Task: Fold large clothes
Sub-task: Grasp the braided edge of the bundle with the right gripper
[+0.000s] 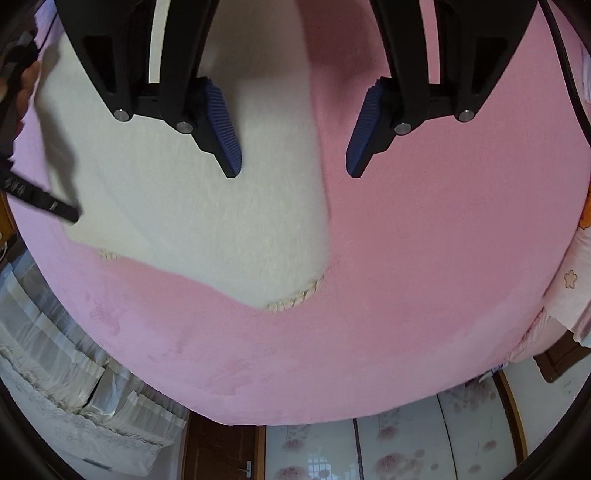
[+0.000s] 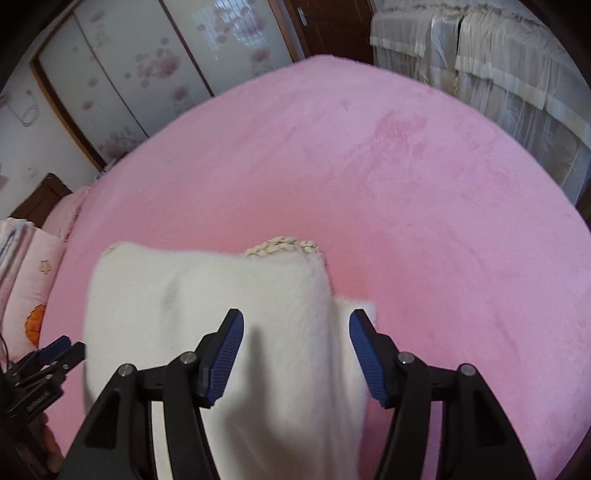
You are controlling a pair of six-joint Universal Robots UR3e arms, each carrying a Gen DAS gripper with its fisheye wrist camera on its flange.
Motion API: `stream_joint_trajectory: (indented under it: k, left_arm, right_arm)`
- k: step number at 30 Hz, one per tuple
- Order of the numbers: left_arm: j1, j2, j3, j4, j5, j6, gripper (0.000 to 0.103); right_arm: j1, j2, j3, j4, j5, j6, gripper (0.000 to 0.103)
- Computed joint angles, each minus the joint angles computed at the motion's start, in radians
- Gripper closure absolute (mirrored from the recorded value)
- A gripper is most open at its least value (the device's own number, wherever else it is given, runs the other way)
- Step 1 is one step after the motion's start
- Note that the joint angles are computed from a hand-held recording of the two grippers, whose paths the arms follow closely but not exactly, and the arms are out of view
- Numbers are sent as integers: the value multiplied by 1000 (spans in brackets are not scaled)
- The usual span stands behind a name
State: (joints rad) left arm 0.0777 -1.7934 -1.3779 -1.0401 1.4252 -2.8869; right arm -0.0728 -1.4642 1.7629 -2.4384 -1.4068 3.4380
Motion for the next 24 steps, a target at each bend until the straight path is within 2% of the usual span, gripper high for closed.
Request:
stream_joint_trajectory:
  k: [1, 4, 6, 7, 8, 10, 12, 15, 17, 21, 24]
  left_arm:
    - [2, -25, 36, -19, -10, -10, 45]
    - [20, -55, 31, 8, -57, -25, 38]
    - [61, -42, -40, 52, -115, -24, 31]
    - [81, -40, -71, 76, -147, -31, 27]
    - [103, -32, -98, 91, -178, -44, 27]
    - [129, -10, -127, 93, -211, -58, 27]
    - [139, 13, -149, 97, -205, -44, 27]
    - [108, 57, -162, 90, -141, -4, 27]
    - [93, 96, -162, 54, -119, 17, 27]
    - [102, 228, -195, -27, -132, 68, 27]
    - [71, 294, -175, -99, -58, 49, 27]
  right_arm:
    - [-6, 8, -3, 4, 10, -9, 83]
    - [5, -37, 73, -81, -60, -10, 84]
    - [-30, -36, 134, -107, -16, 5, 84]
    - [-49, -44, 164, -125, 8, 22, 78]
    - [-82, -60, 191, -135, 45, 35, 66]
    - [-128, -101, 227, -123, 104, 42, 56]
    - [-147, -161, 257, -105, 133, 41, 55]
    - [-136, -279, 293, -58, 95, 35, 52]
    - [-152, -377, 316, -8, 109, 20, 52]
    - [-209, -593, 342, 149, 159, -4, 48]
    - [-235, -750, 328, 294, 165, -35, 43]
